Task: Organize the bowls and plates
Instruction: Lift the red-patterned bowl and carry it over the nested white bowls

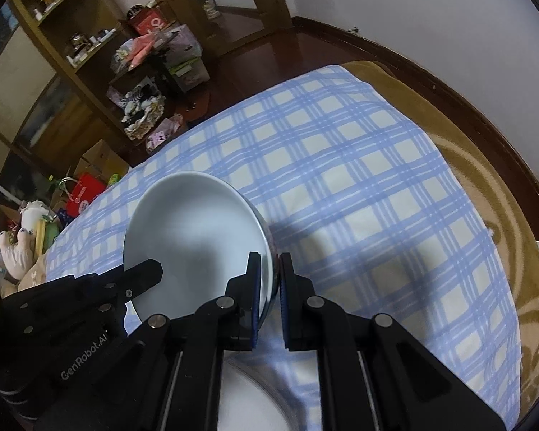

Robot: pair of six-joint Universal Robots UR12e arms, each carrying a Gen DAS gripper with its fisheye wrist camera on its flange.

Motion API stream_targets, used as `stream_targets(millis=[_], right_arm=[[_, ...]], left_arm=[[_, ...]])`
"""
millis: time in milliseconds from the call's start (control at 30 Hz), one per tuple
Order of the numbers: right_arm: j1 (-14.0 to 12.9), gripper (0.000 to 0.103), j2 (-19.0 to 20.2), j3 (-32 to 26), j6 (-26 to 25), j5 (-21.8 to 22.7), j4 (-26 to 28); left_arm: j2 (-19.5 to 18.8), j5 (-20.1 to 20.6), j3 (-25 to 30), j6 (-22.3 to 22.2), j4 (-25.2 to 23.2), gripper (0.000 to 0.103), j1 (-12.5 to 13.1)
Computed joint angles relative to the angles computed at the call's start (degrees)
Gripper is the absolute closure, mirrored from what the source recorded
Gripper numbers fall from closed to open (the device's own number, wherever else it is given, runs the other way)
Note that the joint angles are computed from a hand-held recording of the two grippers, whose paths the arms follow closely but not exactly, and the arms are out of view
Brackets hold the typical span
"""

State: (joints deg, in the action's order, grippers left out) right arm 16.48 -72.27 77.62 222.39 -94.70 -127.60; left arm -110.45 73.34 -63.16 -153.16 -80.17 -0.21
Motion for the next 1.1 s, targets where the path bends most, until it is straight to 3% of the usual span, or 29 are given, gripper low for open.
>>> stream_targets(millis=[633,1100], right_arm=[[6.3,0.093,0.3,-2.8,-0.4,-1.4,-0.7],[9.2,0.093,2.1,-5.9,-1.1,-1.0,-0.8]], left_arm=[[8.2,0.3,-7.2,0.3,2.3,0.094,6.6],[10.8,-0.1,-9.3,0.9,2.1,0.094,10.9]])
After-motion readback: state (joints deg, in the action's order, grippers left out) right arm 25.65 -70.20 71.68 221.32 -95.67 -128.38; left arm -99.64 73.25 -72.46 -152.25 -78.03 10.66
